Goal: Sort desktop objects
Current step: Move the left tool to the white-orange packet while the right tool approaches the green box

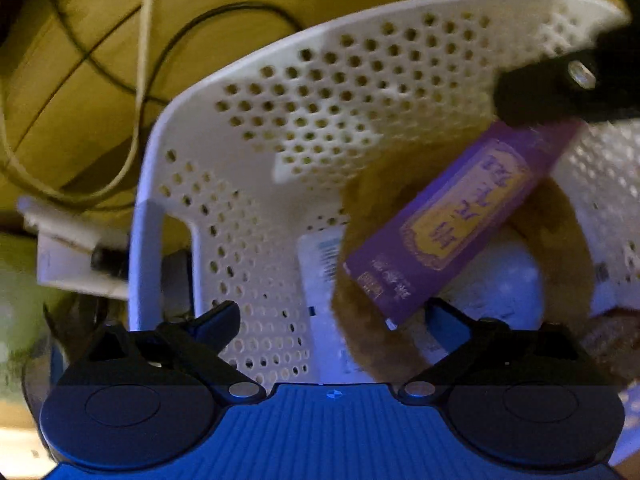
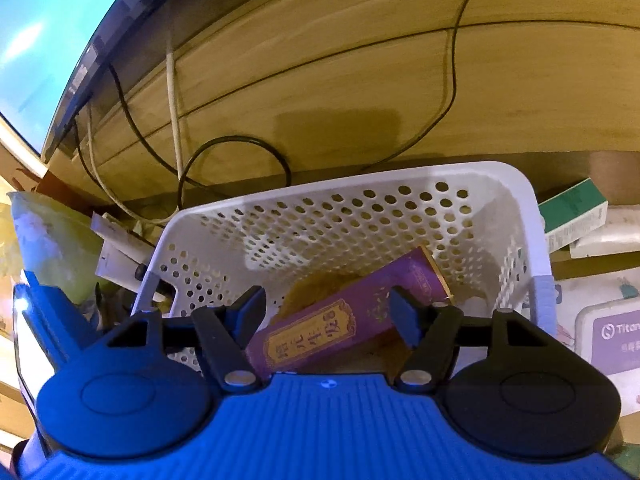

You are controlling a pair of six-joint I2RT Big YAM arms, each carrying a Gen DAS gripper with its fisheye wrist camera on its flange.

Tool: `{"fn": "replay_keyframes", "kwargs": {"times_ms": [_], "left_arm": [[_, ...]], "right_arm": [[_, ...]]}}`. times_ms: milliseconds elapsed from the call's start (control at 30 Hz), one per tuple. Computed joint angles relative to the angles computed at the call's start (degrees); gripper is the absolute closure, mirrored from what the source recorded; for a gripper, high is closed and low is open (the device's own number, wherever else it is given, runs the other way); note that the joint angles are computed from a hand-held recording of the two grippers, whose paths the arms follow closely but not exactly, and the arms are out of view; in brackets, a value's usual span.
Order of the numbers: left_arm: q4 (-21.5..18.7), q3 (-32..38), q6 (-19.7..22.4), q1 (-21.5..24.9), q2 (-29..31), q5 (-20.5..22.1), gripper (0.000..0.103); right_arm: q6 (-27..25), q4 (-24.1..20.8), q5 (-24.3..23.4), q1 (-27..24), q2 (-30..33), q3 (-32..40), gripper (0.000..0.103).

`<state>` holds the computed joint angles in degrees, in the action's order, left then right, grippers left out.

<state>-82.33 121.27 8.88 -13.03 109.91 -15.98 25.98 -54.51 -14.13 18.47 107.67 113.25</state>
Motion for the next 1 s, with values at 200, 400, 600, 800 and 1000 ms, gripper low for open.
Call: {"fn": "replay_keyframes", "kwargs": {"times_ms": [200,400,600,800,1000], "left_arm": [[4.07,-2.59,-11.21,0.28,-2.70,-0.59,0.001],[7.69,-3.71,-18.58,-1.06,-3.53,-6.65,0.001],[17.31,-11.63,-20.06,-2.59,-10.75,-4.60,0.001],[21.76,-17.21,-23.95,-7.80,-16.75,-6.39,0.000],[25.58,-21.12,-25.87,-14.29,-19.92,-8.47,0.000]], "right_arm": [[-2.51,4.71,0.87,-0.17,-3.17,-4.99,0.031],[-5.32,11.88,-0.62,-0.92,-8.93,-13.60,0.031],[-8.47,18.95,-1.72,-2.73,-15.72,-22.21,0.028],[-13.49,20.42,-3.35,-6.61,-21.74,-28.43,0.023],[-16.20,19.47,-6.19,-11.84,-26.20,-33.24,0.023]]}}
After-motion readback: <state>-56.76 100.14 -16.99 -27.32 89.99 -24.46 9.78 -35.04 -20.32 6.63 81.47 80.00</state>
